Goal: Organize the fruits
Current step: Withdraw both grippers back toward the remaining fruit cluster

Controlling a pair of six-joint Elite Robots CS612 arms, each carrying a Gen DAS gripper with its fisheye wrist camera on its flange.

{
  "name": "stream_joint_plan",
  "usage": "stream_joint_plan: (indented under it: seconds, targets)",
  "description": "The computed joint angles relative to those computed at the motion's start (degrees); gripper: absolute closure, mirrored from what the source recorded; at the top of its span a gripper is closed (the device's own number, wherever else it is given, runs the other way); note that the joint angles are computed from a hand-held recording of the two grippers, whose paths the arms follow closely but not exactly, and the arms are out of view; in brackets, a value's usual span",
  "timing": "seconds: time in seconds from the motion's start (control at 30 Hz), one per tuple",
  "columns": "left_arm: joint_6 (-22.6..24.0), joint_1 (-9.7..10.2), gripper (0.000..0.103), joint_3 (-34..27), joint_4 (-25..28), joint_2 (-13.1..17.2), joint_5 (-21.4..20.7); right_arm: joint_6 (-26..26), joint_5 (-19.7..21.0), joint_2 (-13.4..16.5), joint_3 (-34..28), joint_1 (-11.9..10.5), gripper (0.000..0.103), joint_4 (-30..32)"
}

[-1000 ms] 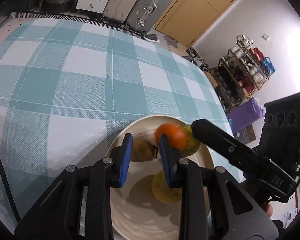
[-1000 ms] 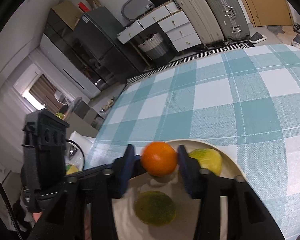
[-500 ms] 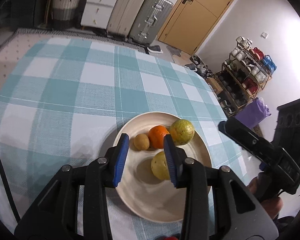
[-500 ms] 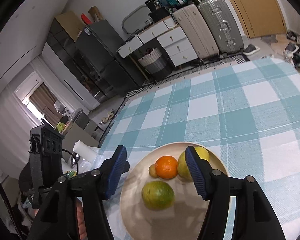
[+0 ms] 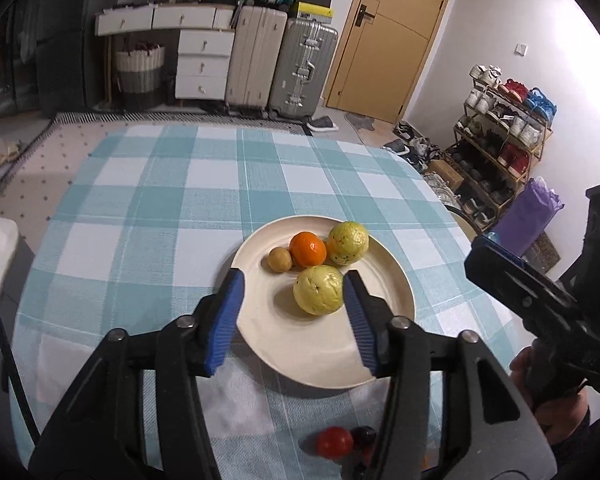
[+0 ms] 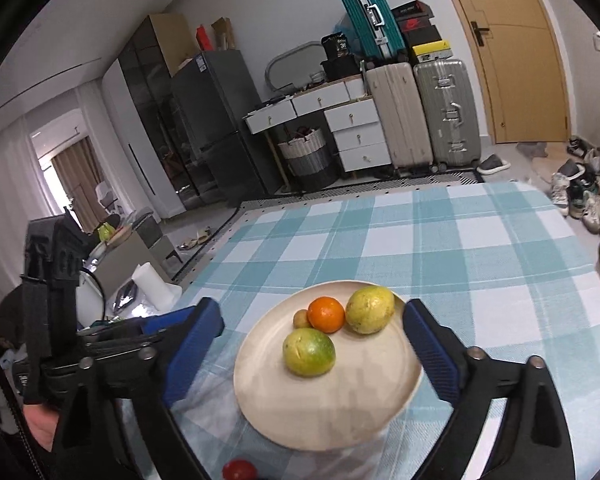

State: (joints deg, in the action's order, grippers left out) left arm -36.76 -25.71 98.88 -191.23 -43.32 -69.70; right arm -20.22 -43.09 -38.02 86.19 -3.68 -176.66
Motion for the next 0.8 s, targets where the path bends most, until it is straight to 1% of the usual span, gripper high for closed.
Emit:
stream_joint_plan:
  seconds: [0.03, 0.1, 0.13, 0.27, 0.33, 0.4, 0.53, 0.57, 0.6, 0.63, 0.7, 0.8]
  targets:
    - [0.42, -0.56, 0.048, 0.55, -0.38, -0.39, 1.15, -0.02, 0.33, -0.21, 0.50, -0.17, 0.006, -0.44]
    - [1.35, -1.47, 0.038, 1.39, -1.32, -0.90, 3.19, 0.02, 1.01, -0.77, 1.83, -0.60, 0.003, -1.71]
    - [1.85, -2.04, 0.036, 1.94, -1.99, -1.19, 4.50, 0.07, 1.35, -1.05, 2.50, -0.83, 0.002, -2.61]
    - [3.12, -3.83, 0.022, 3.58, -3.56, -2.19, 8.45, 0.40, 2.39, -1.85, 4.90, -1.62, 0.000, -7.17]
    - [2.84, -4.46, 0.021, 4.35, -3.78, -2.74, 9.37, 0.03, 2.34, -2.40, 6.06, -1.95, 0.000, -8.66]
    - [2.62, -4.80, 0.020, 5.06, -4.68, -3.12, 9.17, -0.34, 2.12, -2.88, 7.05, -2.21, 0.000, -9.39]
    - [1.37, -5.37, 0.017, 5.97, -4.45, -3.74, 9.65, -0.30, 1.93, -3.29, 8.37, -2.68, 0.000, -10.47]
    - [0.95, -5.66, 0.013, 6.23, -4.29, -3.87, 10.46, -0.26, 1.99, -3.32, 8.84, -2.86, 0.000, -11.22]
    - [0.87, -5.89, 0.006, 6.37, -4.10, -3.92, 11.29, -0.34, 1.78, -3.38, 9.22, -2.99, 0.000, -11.65]
    - [0.59, -6.41, 0.002, 6.78, -3.79, -4.11, 12.81, -0.37, 1.53, -3.51, 9.57, -3.04, 0.000, -11.92]
    - [0.62, -6.96, 0.001, 7.23, -4.54, -4.03, 14.69, -0.89, 0.96, -3.83, 10.32, -3.18, 0.000, -11.74]
    - [-0.13, -7.47, 0.001, 8.07, -4.19, -4.22, 15.20, -1.92, 1.01, -4.26, 11.35, -3.42, 0.000, -11.52]
